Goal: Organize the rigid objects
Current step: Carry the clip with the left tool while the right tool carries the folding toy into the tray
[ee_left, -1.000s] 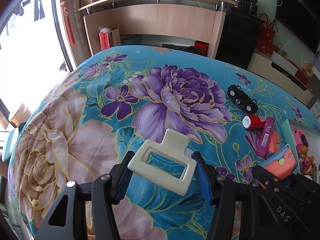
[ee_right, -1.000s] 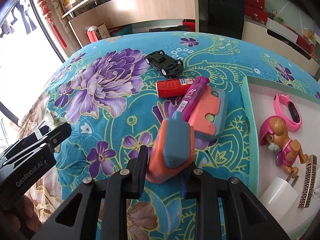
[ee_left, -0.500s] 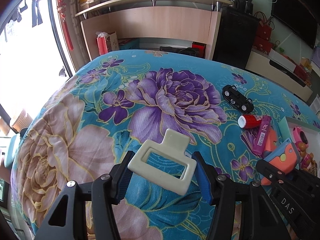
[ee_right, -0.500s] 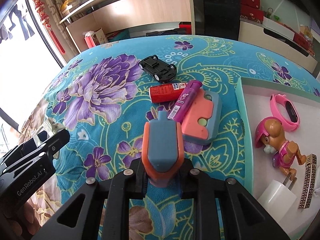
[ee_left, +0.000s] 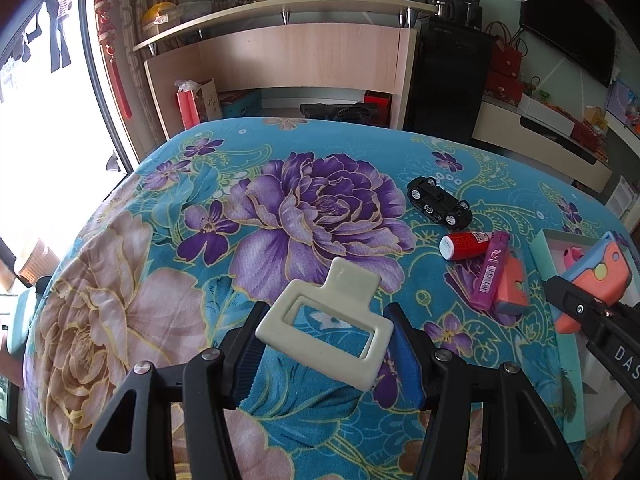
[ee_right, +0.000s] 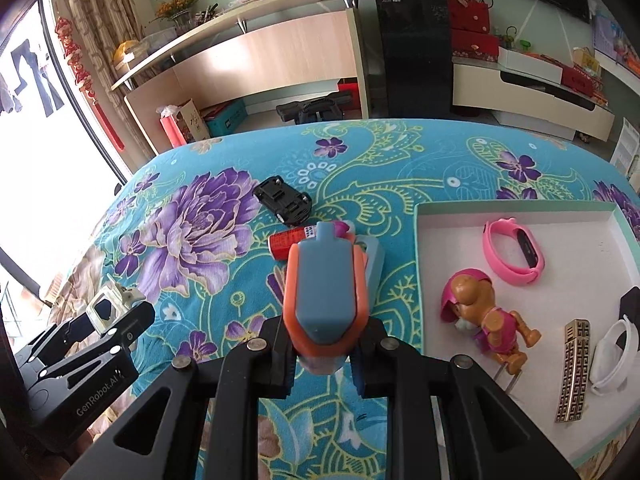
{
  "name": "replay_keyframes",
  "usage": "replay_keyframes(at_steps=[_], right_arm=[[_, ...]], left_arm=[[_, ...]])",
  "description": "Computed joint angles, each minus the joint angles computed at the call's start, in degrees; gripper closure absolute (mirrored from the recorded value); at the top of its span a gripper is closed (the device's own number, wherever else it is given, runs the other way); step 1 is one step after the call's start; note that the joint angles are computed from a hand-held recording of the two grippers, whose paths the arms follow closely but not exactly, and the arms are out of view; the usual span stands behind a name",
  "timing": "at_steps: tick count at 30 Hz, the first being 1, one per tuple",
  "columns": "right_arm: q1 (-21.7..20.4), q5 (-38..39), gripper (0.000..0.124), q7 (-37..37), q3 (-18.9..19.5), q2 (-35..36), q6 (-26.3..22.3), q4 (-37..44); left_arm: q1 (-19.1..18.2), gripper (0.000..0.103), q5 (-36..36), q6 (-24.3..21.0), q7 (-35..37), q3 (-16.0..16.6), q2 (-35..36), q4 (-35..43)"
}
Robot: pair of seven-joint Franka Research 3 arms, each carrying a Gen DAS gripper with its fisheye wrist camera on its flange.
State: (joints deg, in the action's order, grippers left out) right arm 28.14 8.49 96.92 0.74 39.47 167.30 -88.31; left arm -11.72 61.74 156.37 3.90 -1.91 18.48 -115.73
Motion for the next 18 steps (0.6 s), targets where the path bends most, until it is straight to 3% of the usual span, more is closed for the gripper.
replay_keyframes(at_steps=[7, 18], right_arm=[[0.4, -0.6, 0.102, 3.6, -3.4, -2.2, 2.5, -3.1], [2.7, -4.2, 0.102, 13.5, -12.3, -4.7, 5.1, -8.0]], left_arm=[[-0.9, 0.042, -3.0, 1.1, 6.0, -1.3, 2.2, 3.6], [-5.7, 0.042, -8.0, -1.8, 17.8, -1.5, 7.5, 14.7]])
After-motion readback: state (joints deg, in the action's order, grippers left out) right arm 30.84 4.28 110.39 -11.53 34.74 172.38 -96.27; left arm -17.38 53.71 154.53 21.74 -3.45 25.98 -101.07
